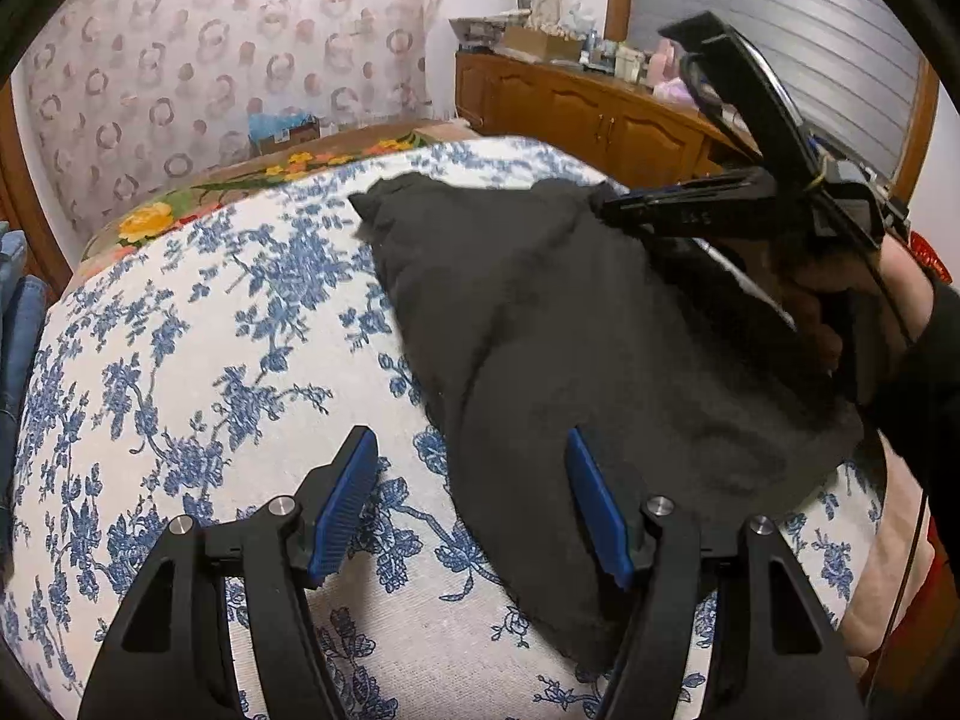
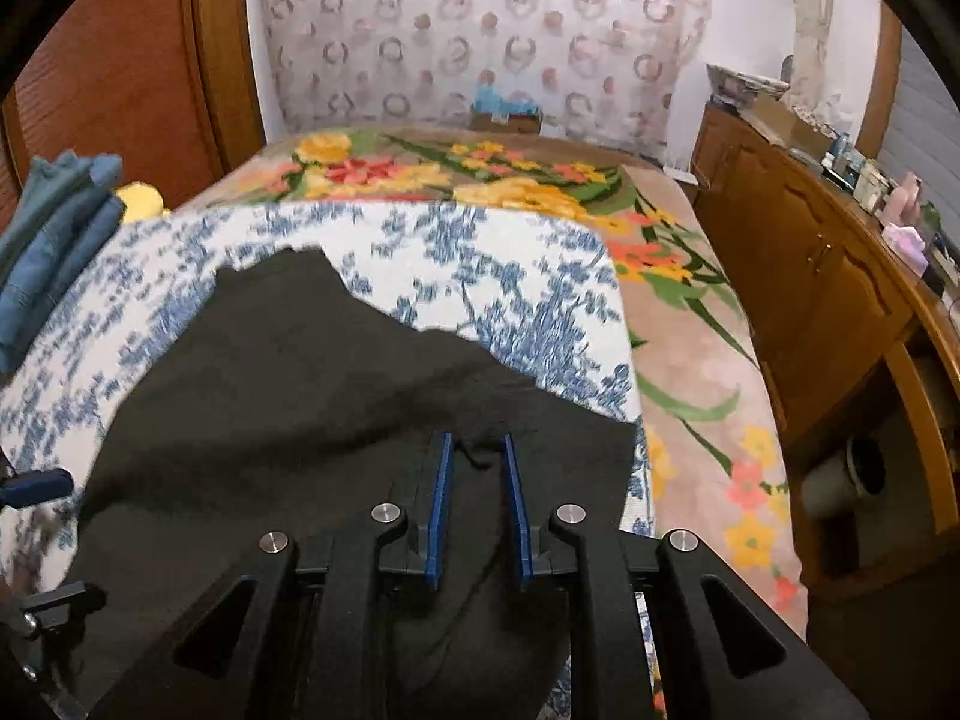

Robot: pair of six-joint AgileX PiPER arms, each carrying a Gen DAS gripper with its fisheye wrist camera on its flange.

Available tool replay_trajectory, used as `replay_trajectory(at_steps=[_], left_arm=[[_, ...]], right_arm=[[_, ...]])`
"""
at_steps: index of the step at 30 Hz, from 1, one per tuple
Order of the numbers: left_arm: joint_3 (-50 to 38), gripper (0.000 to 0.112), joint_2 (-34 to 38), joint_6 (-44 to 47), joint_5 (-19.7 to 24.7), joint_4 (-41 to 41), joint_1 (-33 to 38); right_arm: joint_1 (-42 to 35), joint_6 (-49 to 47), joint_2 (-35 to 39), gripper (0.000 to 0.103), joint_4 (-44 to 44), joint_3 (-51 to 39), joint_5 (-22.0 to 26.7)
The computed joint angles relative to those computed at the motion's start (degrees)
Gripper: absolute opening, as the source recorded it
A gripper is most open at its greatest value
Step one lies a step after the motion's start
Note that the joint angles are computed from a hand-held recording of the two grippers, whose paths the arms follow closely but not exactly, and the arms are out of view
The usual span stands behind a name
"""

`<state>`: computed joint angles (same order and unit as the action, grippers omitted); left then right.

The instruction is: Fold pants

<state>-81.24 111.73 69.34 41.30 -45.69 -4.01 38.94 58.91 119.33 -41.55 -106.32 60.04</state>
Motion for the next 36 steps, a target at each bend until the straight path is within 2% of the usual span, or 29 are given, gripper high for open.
replay_trajectory(at_steps=[3, 6, 11, 13, 17, 19, 24, 27, 28, 29, 30, 34, 36], left_arm=[[-1.0, 0.066, 0.7, -2.1, 0.2, 2.3, -0.6], [-1.9, 0.067, 1.3, -2.6, 1.1, 2.5, -0.4], [-1.6, 0.07, 1.1, -2.9, 0.6, 3.0, -0.6], [-2.0, 0.077, 1.5, -3.5, 0.5, 3.5, -0.9], [-2.0, 0.08, 1.5, -4.0, 0.2, 4.2, -1.3], [-1.8, 0.081, 1.3, -4.3, -0.1, 4.5, -1.4], [-2.0, 0.081, 1.5, -4.4, -0.1, 4.6, -1.5], [-2.0, 0.081, 1.5, -4.4, -0.1, 4.5, -1.5], [-2.0, 0.081, 1.5, -4.4, -0.1, 4.5, -1.5], [-2.0, 0.081, 1.5, -4.3, -0.1, 4.5, -1.5], [-2.0, 0.081, 1.5, -4.3, -0.1, 4.5, -1.5], [-1.9, 0.081, 1.4, -4.3, 0.0, 4.4, -1.4], [-1.8, 0.081, 1.3, -4.3, -0.1, 4.5, -1.5]], right_arm=[[0.4, 0.1, 0.5, 0.018, -1.9, -1.1, 4.5], [0.8, 5.9, -1.4, 0.018, -6.0, 0.9, 8.1], [-0.8, 12.3, -8.9, 0.018, -6.9, 10.8, 3.4], [-0.8, 13.3, -10.3, 0.018, -7.3, 12.8, 1.3], [-0.5, 15.3, -12.1, 0.018, -8.1, 16.5, -5.5], [-0.5, 14.5, -11.8, 0.018, -8.0, 16.8, -7.2], [-0.7, 7.6, -8.3, 0.018, -4.6, 13.3, -6.6], [-0.5, 3.2, -5.5, 0.017, -3.9, 10.0, -1.0], [-0.7, 3.4, -5.8, 0.017, -4.1, 10.7, -1.2], [-0.8, 4.0, -6.7, 0.007, -4.4, 12.0, -2.0], [-0.9, 4.5, -7.3, 0.004, -4.8, 12.9, -1.7], [-2.5, 10.3, -11.3, 0.003, -6.5, 18.2, -2.6], [-2.6, 14.3, -11.7, 0.003, -9.0, 19.3, -0.4]])
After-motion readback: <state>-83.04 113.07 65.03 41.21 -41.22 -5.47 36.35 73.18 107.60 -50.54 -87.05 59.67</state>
